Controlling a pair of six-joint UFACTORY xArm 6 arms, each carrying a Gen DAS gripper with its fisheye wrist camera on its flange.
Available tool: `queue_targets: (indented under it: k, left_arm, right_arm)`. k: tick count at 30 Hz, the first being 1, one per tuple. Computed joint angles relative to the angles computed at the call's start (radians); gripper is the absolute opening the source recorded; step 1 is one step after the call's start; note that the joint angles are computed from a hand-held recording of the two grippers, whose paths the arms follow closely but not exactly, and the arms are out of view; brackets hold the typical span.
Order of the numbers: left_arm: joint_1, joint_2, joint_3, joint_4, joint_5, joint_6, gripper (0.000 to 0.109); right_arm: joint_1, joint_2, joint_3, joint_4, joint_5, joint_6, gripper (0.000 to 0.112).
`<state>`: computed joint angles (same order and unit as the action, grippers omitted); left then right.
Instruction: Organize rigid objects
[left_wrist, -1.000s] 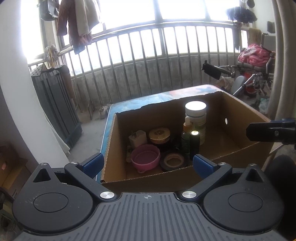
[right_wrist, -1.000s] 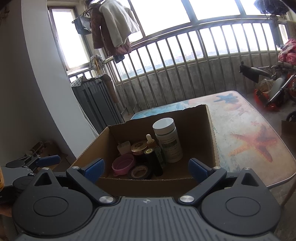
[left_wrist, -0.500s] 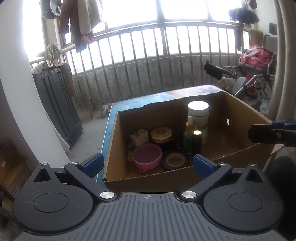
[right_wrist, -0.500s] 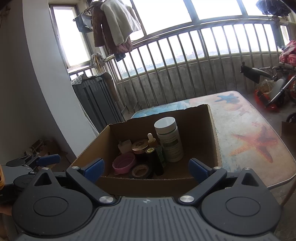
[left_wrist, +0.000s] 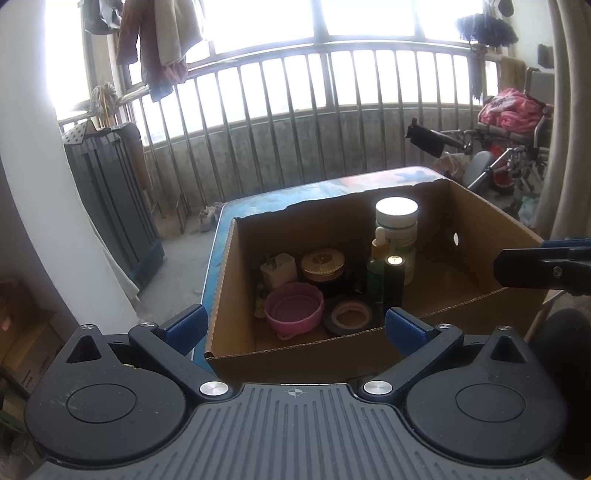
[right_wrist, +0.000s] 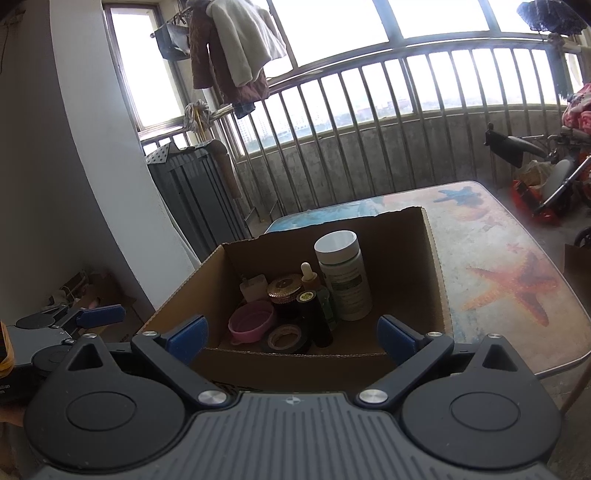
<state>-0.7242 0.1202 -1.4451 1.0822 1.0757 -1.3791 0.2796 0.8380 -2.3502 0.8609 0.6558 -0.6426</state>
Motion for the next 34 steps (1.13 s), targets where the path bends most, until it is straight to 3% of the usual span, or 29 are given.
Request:
queue_targets:
  k: [34]
  left_arm:
    - [0.011, 0.003, -0.001, -0.021, -0.011, 0.001, 0.103]
  right_arm:
    - [-0.007, 0.001, 0.001, -0.027, -0.007, 0.031, 0.101]
